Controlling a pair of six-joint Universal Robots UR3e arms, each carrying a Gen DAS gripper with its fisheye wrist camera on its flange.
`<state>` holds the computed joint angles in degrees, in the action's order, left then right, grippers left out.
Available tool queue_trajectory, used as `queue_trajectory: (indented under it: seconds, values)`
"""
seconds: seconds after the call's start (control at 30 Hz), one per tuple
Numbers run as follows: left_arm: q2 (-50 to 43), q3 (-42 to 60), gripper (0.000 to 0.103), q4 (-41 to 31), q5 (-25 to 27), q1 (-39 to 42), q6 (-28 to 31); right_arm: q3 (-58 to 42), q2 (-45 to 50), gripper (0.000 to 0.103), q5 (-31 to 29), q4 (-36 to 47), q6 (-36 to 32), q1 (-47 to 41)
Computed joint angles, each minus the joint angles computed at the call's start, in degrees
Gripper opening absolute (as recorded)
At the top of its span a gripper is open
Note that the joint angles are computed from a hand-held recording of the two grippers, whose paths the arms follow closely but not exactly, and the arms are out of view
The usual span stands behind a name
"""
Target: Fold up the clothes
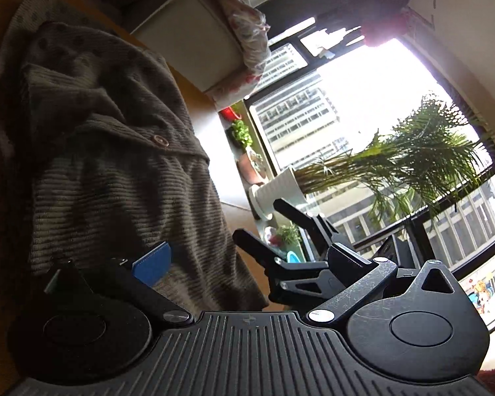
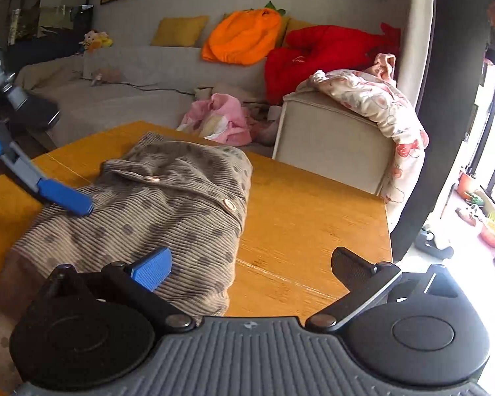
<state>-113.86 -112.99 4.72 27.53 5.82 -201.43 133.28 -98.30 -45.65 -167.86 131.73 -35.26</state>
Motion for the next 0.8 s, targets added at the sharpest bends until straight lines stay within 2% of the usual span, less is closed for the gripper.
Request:
queue_trajectory:
  seconds: [0.1, 0.27, 0.37, 0.47, 0.5, 0.63, 0.8]
  values:
    - [0.9, -2.6, 0.103, -1.8, 1.3, -1.1, 3.5, -2.9, 6.2, 0.103, -4.1, -6.4, 2.9, 3.6]
    - [5.4, -2.1, 0.103, -12.4, -1.0, 0.6, 8.5, -14.4, 16.1, 0.103, -6.9, -10.2, 10.2, 9.1]
    - [2.9, -0.1, 0.103, -1.2, -2.8, 2.7, 1.3, -25.0, 23.1, 0.103, -9.5, -6.8, 16.3, 13.3]
    - [-3.3, 6.6, 0.103, 8.6, -0.2, 3.3, -10.1, -31.2, 29.1, 0.103, -15.7, -6.0, 16.8, 18.4]
    - [-5.7, 9.4, 0.103, 8.4, 0.4, 3.0, -11.8, -31.4, 30.3, 0.103, -17.6, -6.9, 15.6, 19.6]
    - [-12.1, 19.2, 0.103, -3.6, 5.5, 0.2, -7.7, -27.2, 31.7, 0.103, -21.9, -14.5, 12.8, 20.9]
    - [-19.0, 27.0, 0.103, -2.6, 3.4, -0.3, -9.1, -23.2, 29.5, 0.103, -23.5, -17.6, 12.2, 18.7]
